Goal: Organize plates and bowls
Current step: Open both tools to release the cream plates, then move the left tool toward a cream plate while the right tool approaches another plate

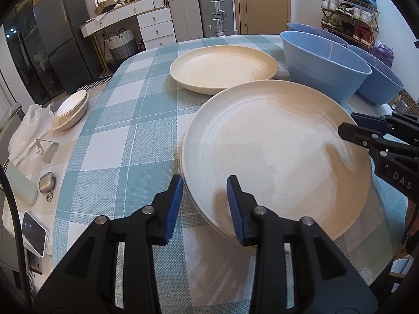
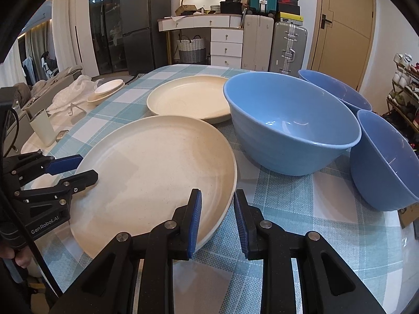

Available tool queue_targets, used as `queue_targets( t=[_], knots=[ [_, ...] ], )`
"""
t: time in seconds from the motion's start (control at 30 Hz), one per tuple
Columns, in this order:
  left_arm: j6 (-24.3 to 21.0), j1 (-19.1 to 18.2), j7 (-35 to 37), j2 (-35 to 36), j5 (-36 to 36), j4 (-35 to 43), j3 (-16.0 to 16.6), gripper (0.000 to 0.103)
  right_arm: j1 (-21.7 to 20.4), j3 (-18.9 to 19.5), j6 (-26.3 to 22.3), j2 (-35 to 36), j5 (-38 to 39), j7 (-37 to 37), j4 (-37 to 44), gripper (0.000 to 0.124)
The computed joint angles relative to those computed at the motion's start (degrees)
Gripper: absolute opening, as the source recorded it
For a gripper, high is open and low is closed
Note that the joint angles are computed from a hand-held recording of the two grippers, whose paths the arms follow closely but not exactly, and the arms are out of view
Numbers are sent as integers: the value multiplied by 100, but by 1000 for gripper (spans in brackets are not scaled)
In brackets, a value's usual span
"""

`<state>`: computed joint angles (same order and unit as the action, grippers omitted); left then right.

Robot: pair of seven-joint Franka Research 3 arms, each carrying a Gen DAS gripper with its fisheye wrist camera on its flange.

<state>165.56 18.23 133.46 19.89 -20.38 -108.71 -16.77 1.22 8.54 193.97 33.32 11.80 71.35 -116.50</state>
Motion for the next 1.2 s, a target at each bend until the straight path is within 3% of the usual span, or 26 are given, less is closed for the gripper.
queue_targets(
  t=[0.3,0.37,0.5,0.57,0.7,0.8,0.87,0.93,1.1,1.2],
  knots=[
    [-238,90,232,-20,-268,61,-112,47,-192,178,-122,43,-94,-12,54,32],
    [-290,147,410,-54,-481,60,-179,52,-298,290,-166,37,-121,-16,77,45],
    [-410,207,781,-139,-979,93,-233,73,-838,823,-50,-8,-371,-13,-16,65],
    [-532,189,887,-186,-1209,145,-194,75,-1245,1210,26,-25,-601,35,-90,78],
    [-559,24,850,-260,-1389,228,14,79,-2387,2282,-38,-40,-1288,220,-244,86],
    [-654,-42,787,-288,-1480,348,132,82,-2530,2374,21,-193,-1449,355,-282,99],
    [-716,-53,752,-303,-1591,444,178,86,-2992,2790,-74,-168,-1719,475,-243,102],
    [-792,-52,743,-320,-1706,537,218,100,-3304,3074,-161,-164,-1848,532,-200,102],
    [-880,-97,713,-357,-1842,713,329,101,-3815,3570,-506,-185,-1894,456,-15,102],
    [-950,-158,584,-322,-1752,880,409,101,-3693,3473,-617,-269,-1680,257,123,102]
  ],
)
